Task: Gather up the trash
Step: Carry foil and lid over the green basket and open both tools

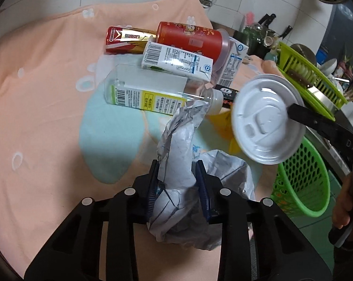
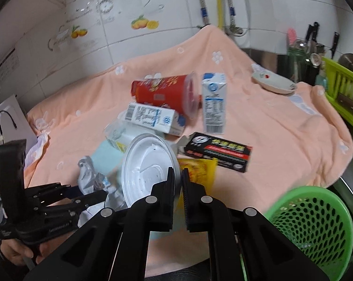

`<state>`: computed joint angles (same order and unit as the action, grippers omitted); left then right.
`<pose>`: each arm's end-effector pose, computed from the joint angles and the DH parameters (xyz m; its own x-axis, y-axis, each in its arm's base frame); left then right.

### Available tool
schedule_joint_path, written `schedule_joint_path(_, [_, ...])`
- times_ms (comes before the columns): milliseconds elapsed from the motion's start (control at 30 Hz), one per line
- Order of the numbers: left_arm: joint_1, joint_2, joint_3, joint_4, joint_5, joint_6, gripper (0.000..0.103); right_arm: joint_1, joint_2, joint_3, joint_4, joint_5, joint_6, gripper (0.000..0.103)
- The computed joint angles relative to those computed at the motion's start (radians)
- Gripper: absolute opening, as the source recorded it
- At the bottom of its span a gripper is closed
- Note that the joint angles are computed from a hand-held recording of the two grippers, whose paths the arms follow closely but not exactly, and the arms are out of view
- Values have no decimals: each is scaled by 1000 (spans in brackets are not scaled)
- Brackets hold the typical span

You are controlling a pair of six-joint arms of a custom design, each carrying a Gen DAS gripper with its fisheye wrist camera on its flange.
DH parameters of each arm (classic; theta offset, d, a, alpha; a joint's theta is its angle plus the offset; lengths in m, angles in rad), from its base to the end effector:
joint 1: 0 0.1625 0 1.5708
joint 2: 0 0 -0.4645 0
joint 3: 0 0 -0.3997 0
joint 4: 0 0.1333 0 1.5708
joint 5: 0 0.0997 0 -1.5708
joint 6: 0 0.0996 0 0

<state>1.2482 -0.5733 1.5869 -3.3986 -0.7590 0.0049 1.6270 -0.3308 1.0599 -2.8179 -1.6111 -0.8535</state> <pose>-0.0333 -0.7479 0.1007 -0.8189 -0.2790 -0.5016 0.2216 0.6524 -0.7247 0.1781 -0.8647 0.0100 -0.6197 -0.6775 0.3961 -0.7847 0.5429 -0.2991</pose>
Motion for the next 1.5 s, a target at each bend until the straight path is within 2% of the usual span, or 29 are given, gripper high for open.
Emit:
schedule_joint_path(67, [-9,0,6,-18,6,15,26,-8,-21,26,-27,3,1,7])
schedule_joint_path(233, [-45,-9,36,-78,20,56,25,-38,-76,100,-119,-18,-9,7])
schedule_joint_path(400, [-86,-28,70,-114,-12,81,25,-78,-107,156,-242,-96,-34,7])
schedule_joint_path(567, [-125,-11,41,-106,-73,131,25,-123,-115,155,-265,-181,-21,7])
schedule_joint_path(800, [-145,77,-109,23,-170,171,25,-172,-122,145,-269,-227,8,8])
schedule_joint_path(900, [-146,130,-193,83,-201,185,25,-185,-127,141,-263,-231,25,16])
schedule_joint_path(1033, [-143,210,-319,186,-228,196,26,-200,-137,140,-258,-227,47,19])
schedule_joint_path(1167, [-137,273,-420,272,-243,200,26,-213,-159,158,-268,-214,64,34])
schedule_joint_path(1433, [-134,367,-566,399,-224,221,29,-226,-200,195,-298,-176,80,48])
schedule_joint_path(1500, [-133,380,-588,432,-219,213,36,-227,-205,200,-302,-166,82,49])
